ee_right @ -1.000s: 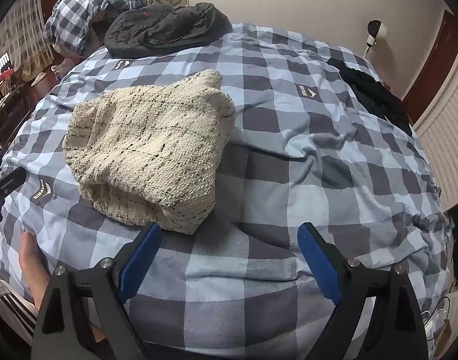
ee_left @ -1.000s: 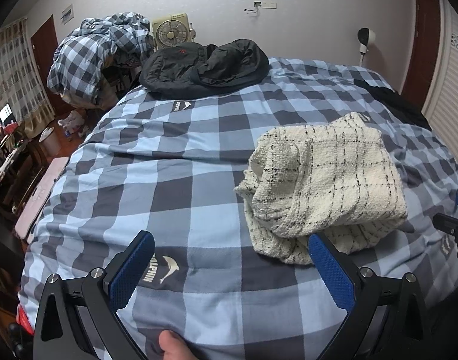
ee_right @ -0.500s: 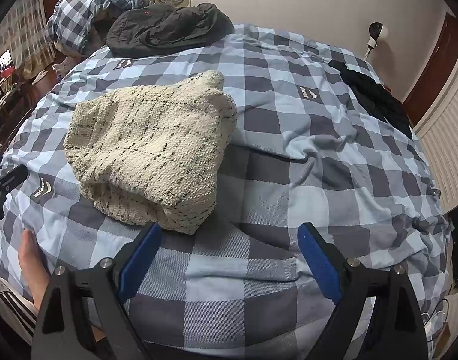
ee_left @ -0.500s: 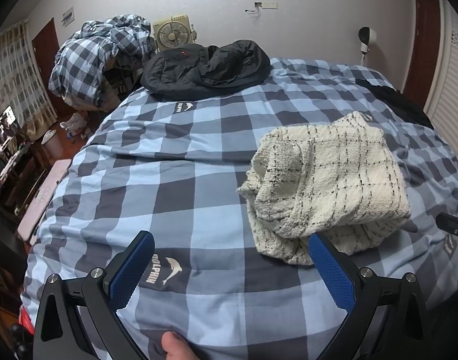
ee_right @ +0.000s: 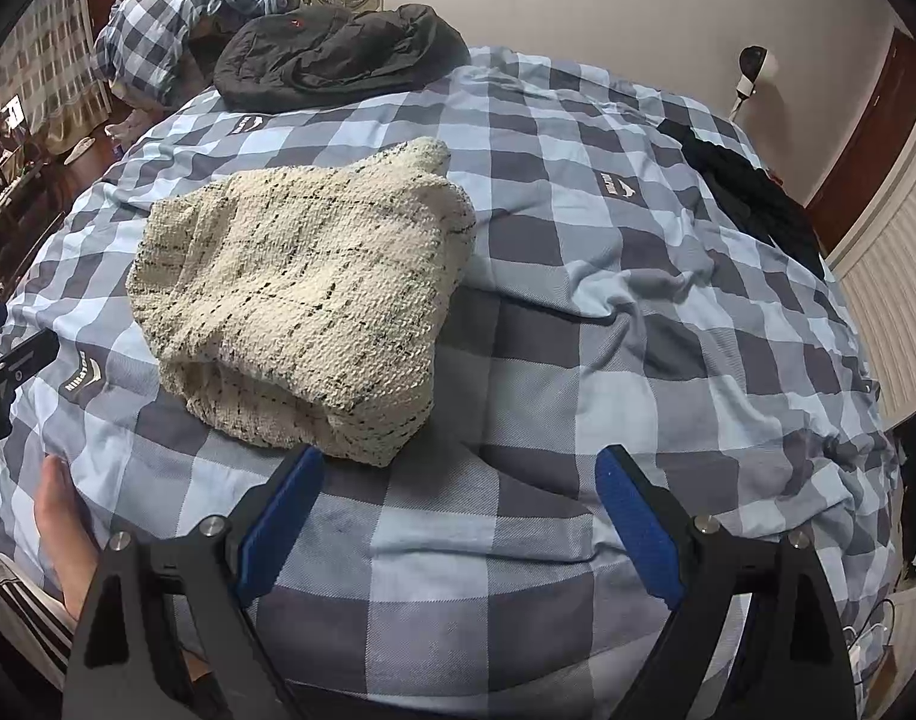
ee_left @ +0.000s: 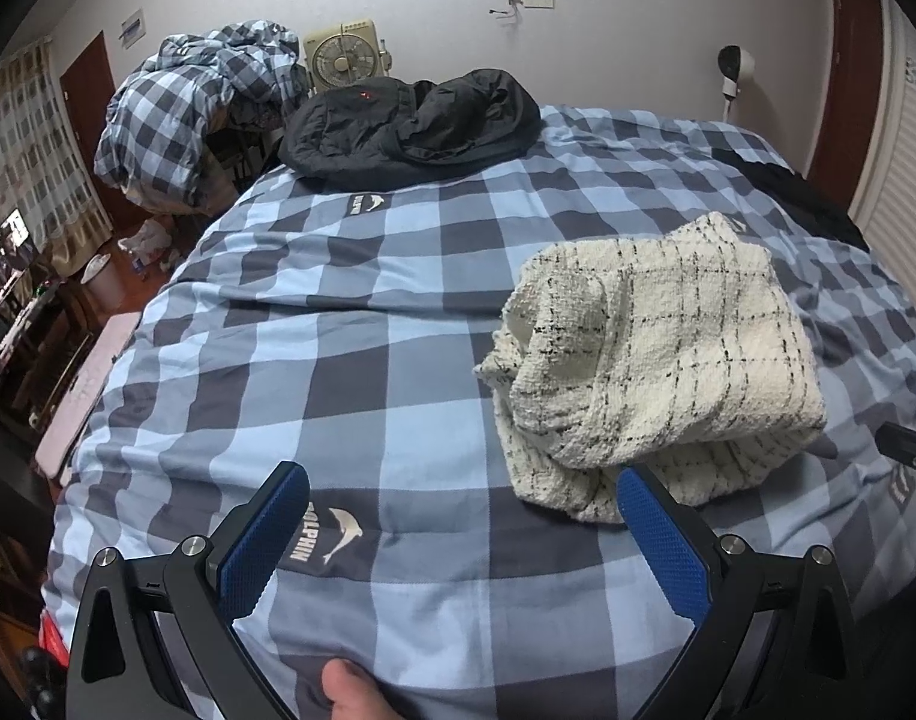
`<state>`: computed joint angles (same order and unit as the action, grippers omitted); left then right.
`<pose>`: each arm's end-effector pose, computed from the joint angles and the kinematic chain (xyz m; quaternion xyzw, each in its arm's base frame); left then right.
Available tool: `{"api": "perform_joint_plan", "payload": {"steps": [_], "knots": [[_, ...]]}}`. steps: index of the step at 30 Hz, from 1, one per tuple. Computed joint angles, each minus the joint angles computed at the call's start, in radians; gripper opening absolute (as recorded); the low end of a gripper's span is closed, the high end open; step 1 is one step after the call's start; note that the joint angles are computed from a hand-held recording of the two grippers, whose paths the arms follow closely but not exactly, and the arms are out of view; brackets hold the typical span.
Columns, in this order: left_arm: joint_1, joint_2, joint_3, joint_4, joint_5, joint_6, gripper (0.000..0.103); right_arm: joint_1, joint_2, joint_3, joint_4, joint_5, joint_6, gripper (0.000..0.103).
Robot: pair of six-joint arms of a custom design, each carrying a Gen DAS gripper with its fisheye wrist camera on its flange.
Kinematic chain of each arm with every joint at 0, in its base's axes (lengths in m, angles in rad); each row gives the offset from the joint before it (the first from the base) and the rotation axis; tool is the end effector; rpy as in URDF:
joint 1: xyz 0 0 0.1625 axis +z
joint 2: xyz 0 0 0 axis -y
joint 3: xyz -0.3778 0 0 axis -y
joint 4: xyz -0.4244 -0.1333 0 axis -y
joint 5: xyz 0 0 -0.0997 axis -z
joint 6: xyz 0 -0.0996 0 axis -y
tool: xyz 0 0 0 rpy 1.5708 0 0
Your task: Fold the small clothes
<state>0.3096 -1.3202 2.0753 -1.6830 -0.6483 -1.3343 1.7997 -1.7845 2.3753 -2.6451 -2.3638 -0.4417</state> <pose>-0.3604 -0.3386 0.1297 0.1095 0.8542 -0.3303 0.3863 0.1499 -0.3687 0.2798 0.2074 -0.8761 0.1798 0.3963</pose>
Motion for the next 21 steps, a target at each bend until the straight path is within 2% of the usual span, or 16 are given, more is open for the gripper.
{"api": "perform_joint_plan", "payload": {"steps": [12,21], "knots": [[-0.005,-0.004,0.01,-0.017,0.014,-0.001,0.103,0.003,0.003,-0.002,0.006,-0.002,0.003,0.09],[-0.008,-0.011,0.024,-0.059,0.006,0.017,0.103,-0.009,-0.003,0.004,0.002,-0.001,-0.025,0.09]]}}
